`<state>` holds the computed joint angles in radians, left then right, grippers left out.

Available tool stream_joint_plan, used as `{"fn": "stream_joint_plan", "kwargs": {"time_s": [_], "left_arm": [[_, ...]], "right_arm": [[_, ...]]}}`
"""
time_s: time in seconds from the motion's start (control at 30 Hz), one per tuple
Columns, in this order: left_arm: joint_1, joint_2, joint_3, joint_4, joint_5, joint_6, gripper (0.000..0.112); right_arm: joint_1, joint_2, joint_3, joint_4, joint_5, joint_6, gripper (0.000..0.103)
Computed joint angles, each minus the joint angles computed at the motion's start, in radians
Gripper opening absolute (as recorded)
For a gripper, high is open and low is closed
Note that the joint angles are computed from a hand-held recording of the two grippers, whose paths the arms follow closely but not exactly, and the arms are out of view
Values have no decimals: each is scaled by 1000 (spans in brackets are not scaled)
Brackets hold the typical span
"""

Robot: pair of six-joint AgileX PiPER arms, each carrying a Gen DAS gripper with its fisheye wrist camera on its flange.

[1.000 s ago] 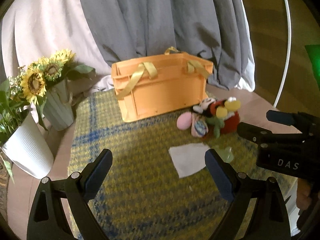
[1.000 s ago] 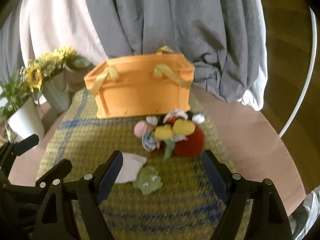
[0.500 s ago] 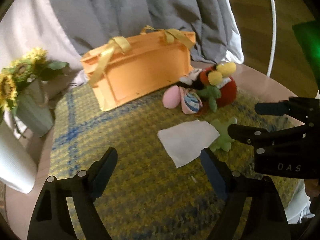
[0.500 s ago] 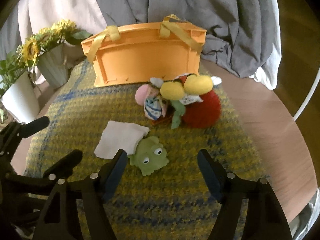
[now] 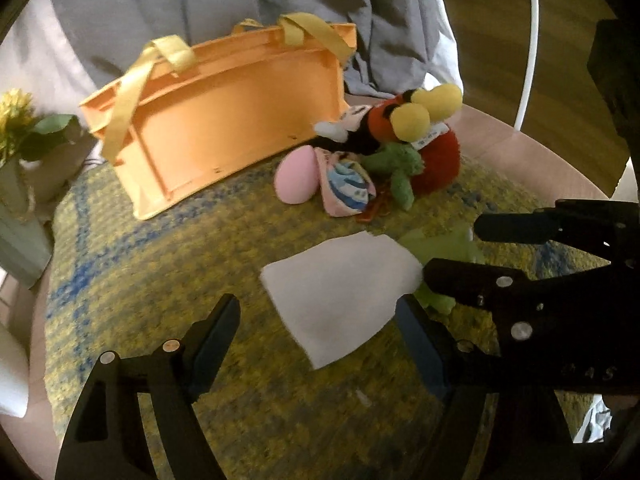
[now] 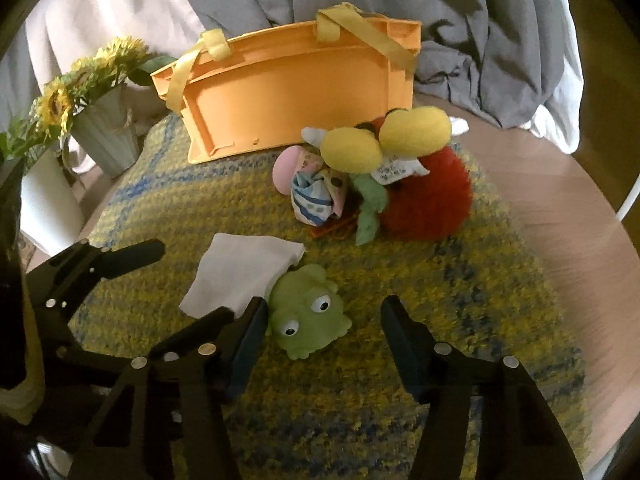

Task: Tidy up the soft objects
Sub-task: 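Grasp the white tissue with the left gripper while the right gripper grasps the green frog, then lift and carry the tissue and frog over the orange crate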

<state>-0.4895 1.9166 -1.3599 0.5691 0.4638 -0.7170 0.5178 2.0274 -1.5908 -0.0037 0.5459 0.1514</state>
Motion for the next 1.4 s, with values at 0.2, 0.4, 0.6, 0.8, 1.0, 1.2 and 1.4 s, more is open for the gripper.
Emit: {"fn": "stream_joint_plan", "kwargs": {"time_s": [0.2,0.4,0.6,0.8,1.0,1.2,1.4], "left_arm": [[17,57,-69,-151,16,158,79],[51,58,-67,-344,-21,326,62],[46,40,-43,-252,-8,212,32],[59,12,-25,-256,-31,94,12],[57,-46,25,-216,-53,-36,6],[31,-118,69,-76,-42,-207,6],[1,-161,55,30,-6,-330,6]], "right_arm": [[-23,15,-14,107,12,-78,52],[-24,27,-30,159,18,-128,39],[-32,26,-33,172,21,-129,39],[-30,20,-23,172,9,-123,39],[-38,0,-5,195,0,-113,39],[-31,-40,24,184,-19,-107,39],[-32,-89,36,178,-27,-108,39]]}}
